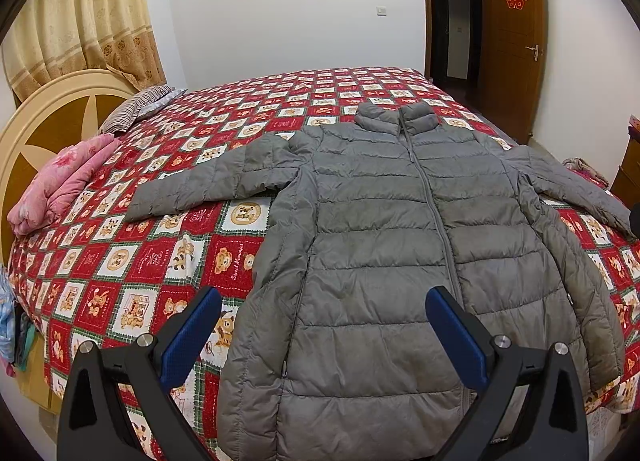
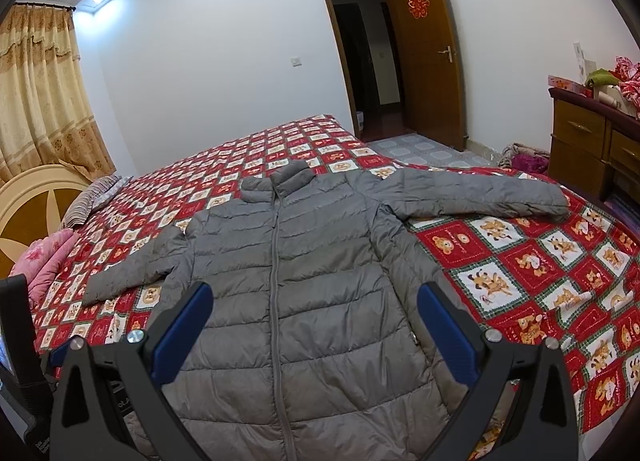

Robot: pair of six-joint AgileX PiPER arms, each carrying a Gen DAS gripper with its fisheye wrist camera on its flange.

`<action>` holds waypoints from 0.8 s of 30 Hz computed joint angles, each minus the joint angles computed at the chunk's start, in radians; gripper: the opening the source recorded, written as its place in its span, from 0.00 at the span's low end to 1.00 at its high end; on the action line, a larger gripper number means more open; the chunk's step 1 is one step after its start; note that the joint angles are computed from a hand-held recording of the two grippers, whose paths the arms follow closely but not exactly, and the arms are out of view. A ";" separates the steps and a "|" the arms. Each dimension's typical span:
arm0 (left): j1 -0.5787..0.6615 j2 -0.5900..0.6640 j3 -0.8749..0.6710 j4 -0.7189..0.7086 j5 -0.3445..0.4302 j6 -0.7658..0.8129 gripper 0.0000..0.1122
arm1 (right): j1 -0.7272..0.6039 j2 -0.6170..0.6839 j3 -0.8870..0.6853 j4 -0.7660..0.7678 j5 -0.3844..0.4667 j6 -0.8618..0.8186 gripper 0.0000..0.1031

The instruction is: Fold large clothes

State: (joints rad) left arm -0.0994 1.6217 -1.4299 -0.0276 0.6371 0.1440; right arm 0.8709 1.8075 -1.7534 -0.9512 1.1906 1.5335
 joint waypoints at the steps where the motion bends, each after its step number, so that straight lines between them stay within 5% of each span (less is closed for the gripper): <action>1: -0.001 0.000 0.002 0.001 -0.001 -0.001 0.91 | 0.000 0.001 0.000 0.002 -0.002 -0.001 1.00; 24: -0.001 0.005 0.006 0.002 -0.001 -0.001 0.91 | -0.011 0.020 -0.014 0.029 -0.022 -0.015 1.00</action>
State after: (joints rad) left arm -0.1003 1.6265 -1.4242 -0.0257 0.6366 0.1430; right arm 0.8599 1.8272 -1.7678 -0.9226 1.1691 1.5184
